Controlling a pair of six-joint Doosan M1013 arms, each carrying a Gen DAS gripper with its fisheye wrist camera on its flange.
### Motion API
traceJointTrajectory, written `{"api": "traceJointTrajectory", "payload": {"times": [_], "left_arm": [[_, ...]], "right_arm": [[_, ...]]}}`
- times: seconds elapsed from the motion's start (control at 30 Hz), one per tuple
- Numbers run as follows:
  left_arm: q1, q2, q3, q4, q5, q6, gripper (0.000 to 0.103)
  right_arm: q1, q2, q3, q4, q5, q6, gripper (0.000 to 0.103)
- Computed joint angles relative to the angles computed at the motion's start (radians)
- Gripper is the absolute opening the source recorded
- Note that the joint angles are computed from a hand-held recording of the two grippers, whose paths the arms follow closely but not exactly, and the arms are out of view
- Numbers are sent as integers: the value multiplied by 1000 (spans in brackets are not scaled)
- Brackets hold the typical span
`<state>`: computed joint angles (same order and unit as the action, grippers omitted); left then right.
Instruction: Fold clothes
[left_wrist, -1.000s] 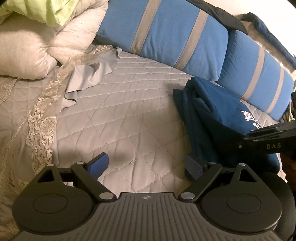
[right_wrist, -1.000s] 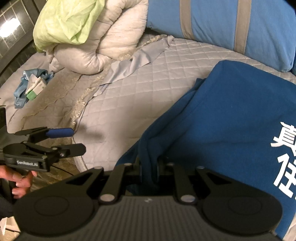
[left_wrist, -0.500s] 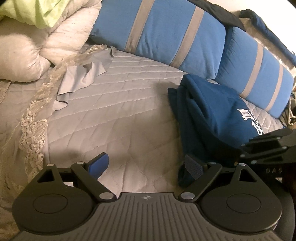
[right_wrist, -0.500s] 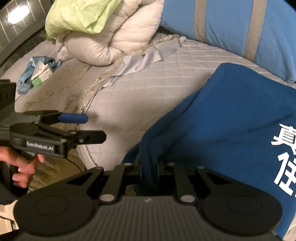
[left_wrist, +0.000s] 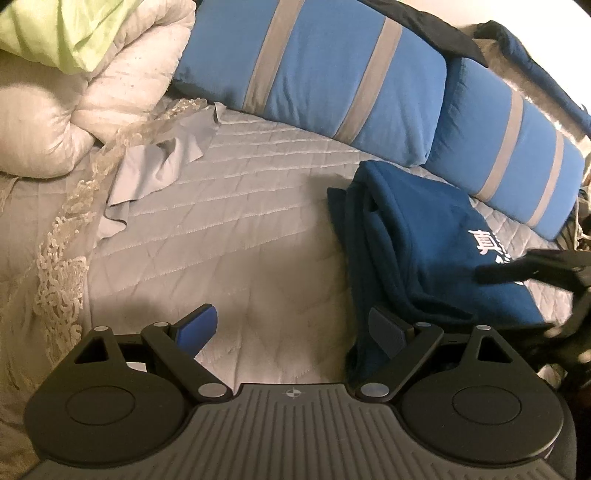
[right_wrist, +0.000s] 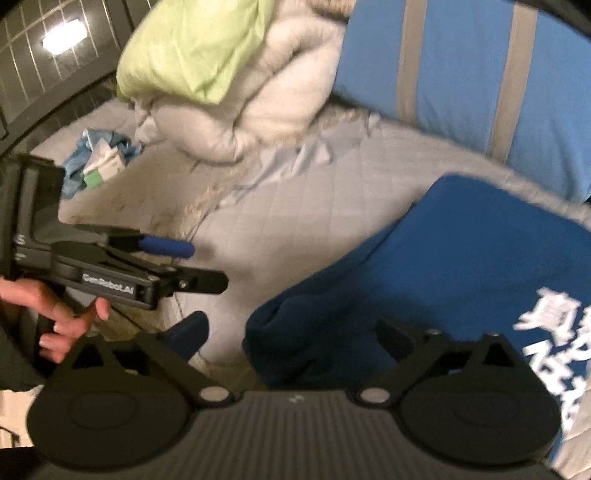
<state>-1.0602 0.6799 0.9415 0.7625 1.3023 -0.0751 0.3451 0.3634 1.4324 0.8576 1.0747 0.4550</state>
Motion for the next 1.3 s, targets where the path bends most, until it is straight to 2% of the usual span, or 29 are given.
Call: {"api": "traceJointTrajectory", "payload": {"times": [0.17, 0.3, 0.47, 0.6, 0.7, 0.87, 0.97, 1.07, 1.2, 1.3], "left_arm": [[6, 10, -20, 1, -13, 29, 91], [14, 30, -54, -10, -37, 84, 91], [25, 76, -133, -39, -33, 179, 91], [38, 128, -221, -69, 2, 271, 91], [57, 168, -291, -119, 27, 338, 91], [95, 244, -426, -252, 97, 442, 91], [113, 262, -450, -312, 108, 453, 92], [134, 244, -404, -381, 61, 418, 92], [168, 165, -239, -506, -120, 354, 95], [181, 125, -162, -556, -209, 365, 94]], "right_arm": [[-38, -20, 14, 52, -70, -18, 103], [-68, -16, 18, 44, -151, 13, 103], [-100, 5, 20, 15, -270, 140, 103], [-114, 12, 48, 32, -406, 153, 103], [-127, 23, 55, 70, -450, 182, 103], [-148, 36, 70, 146, -461, 166, 103], [-152, 42, 71, 151, -467, 179, 103], [-157, 45, 68, 170, -460, 190, 103], [-159, 50, 62, 158, -449, 220, 103], [-163, 54, 58, 169, -439, 234, 103]]}}
